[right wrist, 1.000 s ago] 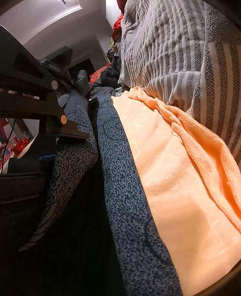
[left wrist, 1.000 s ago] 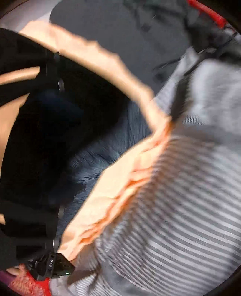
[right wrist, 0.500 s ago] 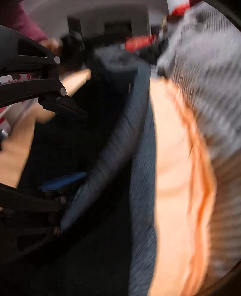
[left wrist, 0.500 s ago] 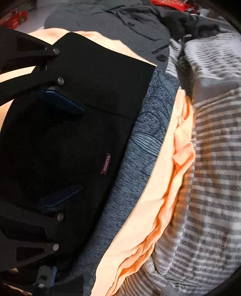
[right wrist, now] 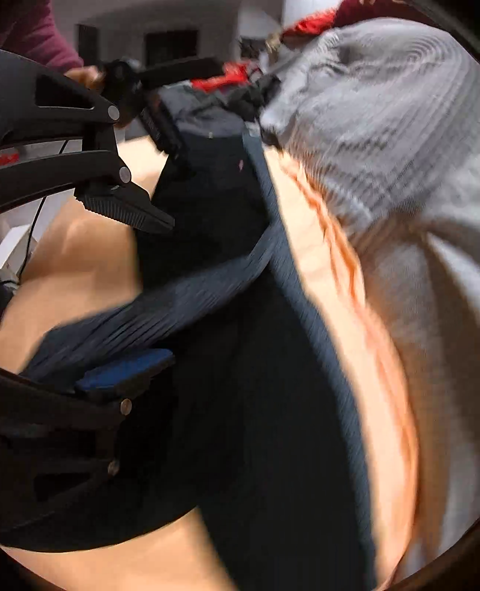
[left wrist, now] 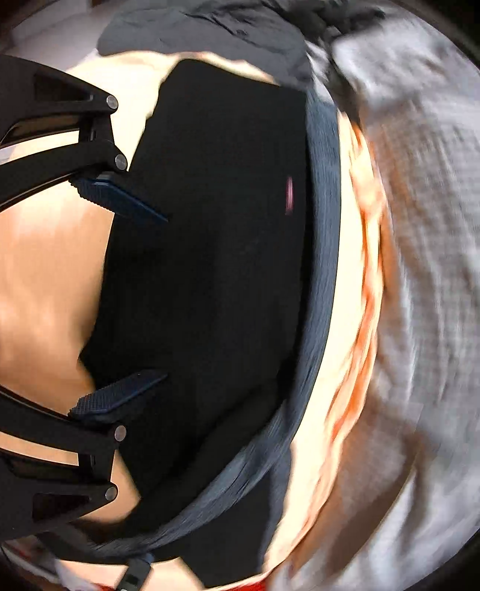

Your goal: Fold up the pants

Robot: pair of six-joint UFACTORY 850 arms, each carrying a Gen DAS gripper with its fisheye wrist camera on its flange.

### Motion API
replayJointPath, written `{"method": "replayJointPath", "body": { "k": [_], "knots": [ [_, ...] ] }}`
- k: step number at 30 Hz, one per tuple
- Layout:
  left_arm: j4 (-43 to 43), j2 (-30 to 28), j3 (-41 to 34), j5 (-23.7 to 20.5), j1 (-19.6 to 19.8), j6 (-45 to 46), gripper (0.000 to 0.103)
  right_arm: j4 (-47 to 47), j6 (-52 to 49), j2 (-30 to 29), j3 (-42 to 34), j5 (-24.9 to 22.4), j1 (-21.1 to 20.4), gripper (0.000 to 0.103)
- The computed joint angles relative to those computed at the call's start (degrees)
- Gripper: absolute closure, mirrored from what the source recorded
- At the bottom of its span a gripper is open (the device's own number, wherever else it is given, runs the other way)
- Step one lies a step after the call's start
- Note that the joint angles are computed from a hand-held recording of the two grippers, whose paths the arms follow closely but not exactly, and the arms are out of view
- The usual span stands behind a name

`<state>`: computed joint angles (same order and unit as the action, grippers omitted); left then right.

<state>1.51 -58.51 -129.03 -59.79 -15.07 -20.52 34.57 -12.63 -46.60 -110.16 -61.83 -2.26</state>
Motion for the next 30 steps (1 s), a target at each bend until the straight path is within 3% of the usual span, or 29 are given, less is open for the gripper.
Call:
{"method": "replayJointPath", "body": {
  "k": [4, 6, 12, 17, 22, 30],
  "knots": [
    [1.43, -1.22, -1.37, -1.43, -3.51, 4.33, 0.022, -3.06, 4.34, 11.77, 17.77, 7.88, -2.80, 0.034],
    [-1.99, 0.23, 1.24, 0.60, -4.47, 6.25, 0.022, -5.62, 7.01, 17.86, 26.63, 11.69, -3.86, 0.034],
    [-5.60, 3.38, 7.15, 2.60, -7.47, 9.15, 0.022, -13.27, 13.56, 29.30, 42.12, 16.82, -6.63, 0.034],
    [-7.83, 5.44, 10.62, 3.91, -9.07, 10.90, 0.022, -15.75, 16.28, 32.44, 47.69, 20.31, -6.12, 0.034],
    [-13.10, 5.80, 10.93, 4.21, -9.71, 13.32, 0.022, -5.49, 13.80, 33.04, 51.28, 23.37, -9.71, 0.034],
    [-19.99, 0.98, 2.77, 1.54, -11.72, 15.71, 0.022, 9.88, -3.69, 31.50, 51.81, 21.55, -13.28, 0.037]
  ]
}}
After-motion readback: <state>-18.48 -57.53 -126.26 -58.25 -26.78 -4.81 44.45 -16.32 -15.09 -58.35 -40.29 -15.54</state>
